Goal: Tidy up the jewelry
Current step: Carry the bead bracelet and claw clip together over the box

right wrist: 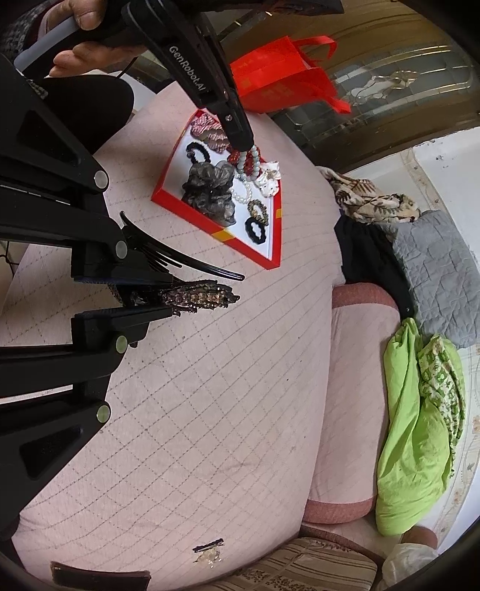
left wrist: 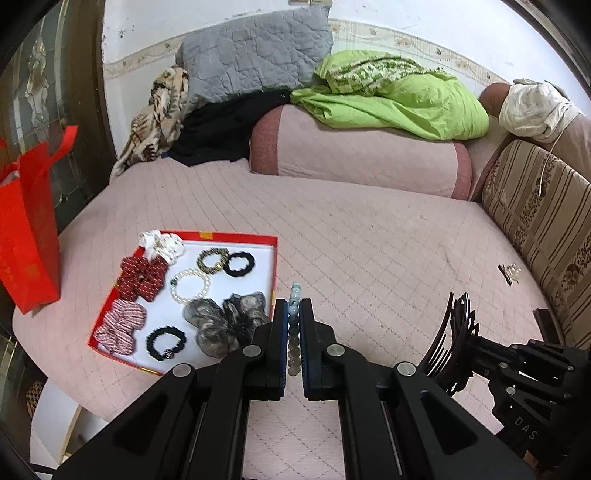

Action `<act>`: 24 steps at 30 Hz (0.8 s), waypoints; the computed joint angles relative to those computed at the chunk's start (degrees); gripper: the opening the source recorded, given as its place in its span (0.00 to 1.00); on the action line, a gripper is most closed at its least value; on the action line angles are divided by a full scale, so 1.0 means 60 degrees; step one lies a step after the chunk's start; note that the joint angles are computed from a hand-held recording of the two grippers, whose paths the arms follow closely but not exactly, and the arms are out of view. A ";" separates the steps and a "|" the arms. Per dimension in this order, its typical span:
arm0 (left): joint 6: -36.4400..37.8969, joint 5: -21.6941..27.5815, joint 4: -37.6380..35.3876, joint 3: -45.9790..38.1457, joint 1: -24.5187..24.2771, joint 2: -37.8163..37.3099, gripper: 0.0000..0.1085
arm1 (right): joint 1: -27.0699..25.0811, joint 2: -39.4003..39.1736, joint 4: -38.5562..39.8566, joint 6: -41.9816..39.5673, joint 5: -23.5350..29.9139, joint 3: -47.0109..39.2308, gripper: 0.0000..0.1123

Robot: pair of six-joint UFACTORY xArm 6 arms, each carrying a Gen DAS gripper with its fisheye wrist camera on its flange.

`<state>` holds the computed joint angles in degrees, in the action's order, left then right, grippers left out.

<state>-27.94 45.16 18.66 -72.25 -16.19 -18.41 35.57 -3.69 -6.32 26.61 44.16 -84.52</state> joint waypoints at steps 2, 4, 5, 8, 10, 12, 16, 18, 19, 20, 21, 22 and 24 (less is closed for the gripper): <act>-0.0187 0.0093 0.0249 -0.0090 -0.0006 -0.0090 0.05 | 0.0022 -0.0005 0.0071 -0.0119 -0.0049 -0.0023 0.10; -0.0328 0.0131 0.0456 -0.0224 0.0032 -0.0112 0.05 | 0.0045 0.0004 0.0083 -0.0256 -0.0077 -0.0083 0.10; -0.0400 0.0134 0.0567 -0.0325 0.0058 -0.0090 0.05 | 0.0053 0.0017 0.0078 -0.0315 -0.0073 -0.0134 0.10; -0.0419 0.0060 0.0633 -0.0759 0.0190 0.0177 0.05 | 0.0056 0.0091 0.0037 -0.0388 -0.0051 -0.0320 0.10; -0.0374 -0.0039 0.0621 -0.1025 0.0310 0.0411 0.05 | 0.0012 0.0221 0.0104 -0.0443 -0.0025 -0.0518 0.10; -0.0293 -0.0203 0.0546 -0.1251 0.0458 0.0647 0.05 | -0.0027 0.0499 0.0159 -0.0494 0.0090 -0.0899 0.10; 0.0055 -0.0600 0.0058 -0.1720 0.0841 0.1205 0.05 | -0.0074 0.1170 0.0140 -0.0596 0.0468 -0.1876 0.10; 0.0352 -0.0814 -0.0263 -0.1964 0.1026 0.1505 0.05 | -0.0072 0.1573 0.0045 -0.0608 0.0680 -0.2482 0.10; 0.0459 -0.0940 -0.0341 -0.2074 0.1109 0.1661 0.05 | -0.0080 0.1725 0.0026 -0.0623 0.0764 -0.2706 0.10; 0.0584 -0.1065 -0.0437 -0.2169 0.1193 0.1810 0.05 | -0.0080 0.1941 -0.0002 -0.0628 0.0888 -0.3023 0.10; 0.0678 -0.1177 -0.0537 -0.2163 0.1254 0.1867 0.05 | -0.0076 0.2156 -0.0033 -0.0624 0.1011 -0.3339 0.10; 0.0836 -0.1286 -0.0721 -0.2213 0.1338 0.1975 0.05 | -0.0069 0.2370 -0.0065 -0.0615 0.1119 -0.3642 0.10; 0.1255 -0.1468 -0.1256 -0.2302 0.1536 0.2178 0.05 | -0.0057 0.2792 -0.0088 -0.0617 0.1314 -0.4232 0.10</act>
